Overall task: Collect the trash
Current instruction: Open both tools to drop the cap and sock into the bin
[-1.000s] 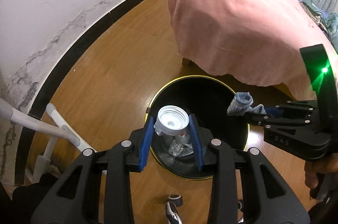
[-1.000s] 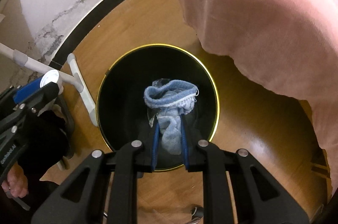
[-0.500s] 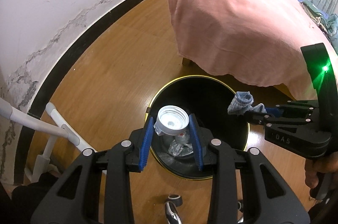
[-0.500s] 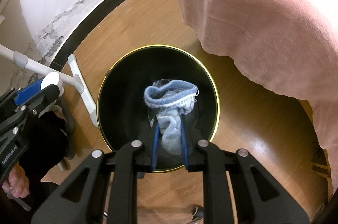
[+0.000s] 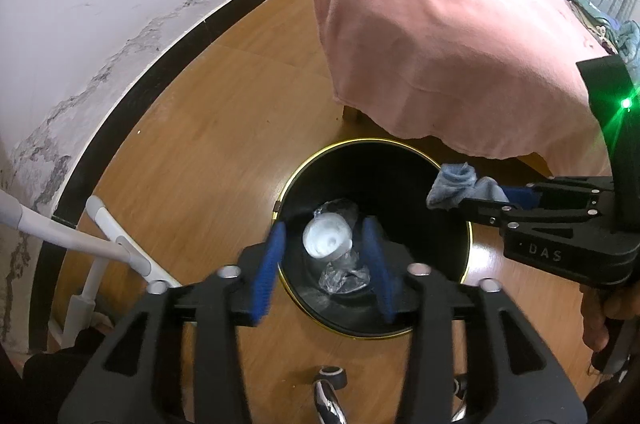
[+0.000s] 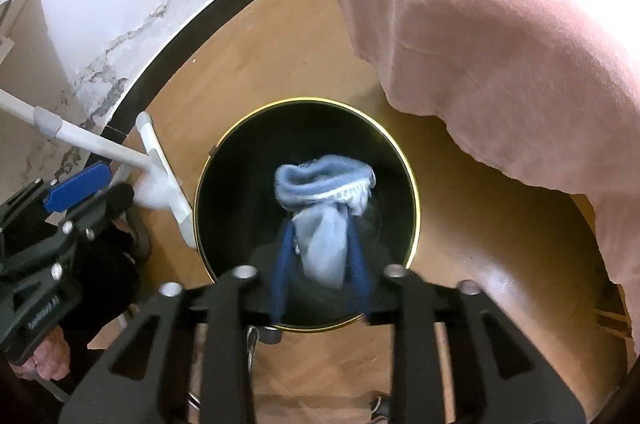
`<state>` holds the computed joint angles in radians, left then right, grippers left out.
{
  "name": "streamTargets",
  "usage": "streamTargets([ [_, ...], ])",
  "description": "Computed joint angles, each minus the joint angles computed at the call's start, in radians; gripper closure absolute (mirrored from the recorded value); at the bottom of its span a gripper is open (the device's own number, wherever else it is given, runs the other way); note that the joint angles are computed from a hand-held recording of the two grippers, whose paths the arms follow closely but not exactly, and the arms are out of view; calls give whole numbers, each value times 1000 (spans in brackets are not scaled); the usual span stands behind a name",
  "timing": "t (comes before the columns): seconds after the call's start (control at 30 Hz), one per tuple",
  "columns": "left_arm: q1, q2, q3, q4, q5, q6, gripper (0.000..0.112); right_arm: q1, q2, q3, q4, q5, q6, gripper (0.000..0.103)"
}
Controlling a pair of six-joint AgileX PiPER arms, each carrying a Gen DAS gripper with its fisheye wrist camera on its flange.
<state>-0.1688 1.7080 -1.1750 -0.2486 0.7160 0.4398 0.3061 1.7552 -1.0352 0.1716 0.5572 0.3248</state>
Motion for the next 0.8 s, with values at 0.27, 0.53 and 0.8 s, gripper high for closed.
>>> streamTargets([
  [0.27, -9, -16, 21, 5, -22, 3, 32, -6, -31, 12, -31, -24, 33, 35],
  [0.53, -18, -24, 22, 31, -26, -33, 18, 6, -61, 29, -138, -44, 142, 14],
  [0.8, -6, -27, 16, 23, -13, -32, 17, 17, -77, 34, -201, -53, 195, 11],
])
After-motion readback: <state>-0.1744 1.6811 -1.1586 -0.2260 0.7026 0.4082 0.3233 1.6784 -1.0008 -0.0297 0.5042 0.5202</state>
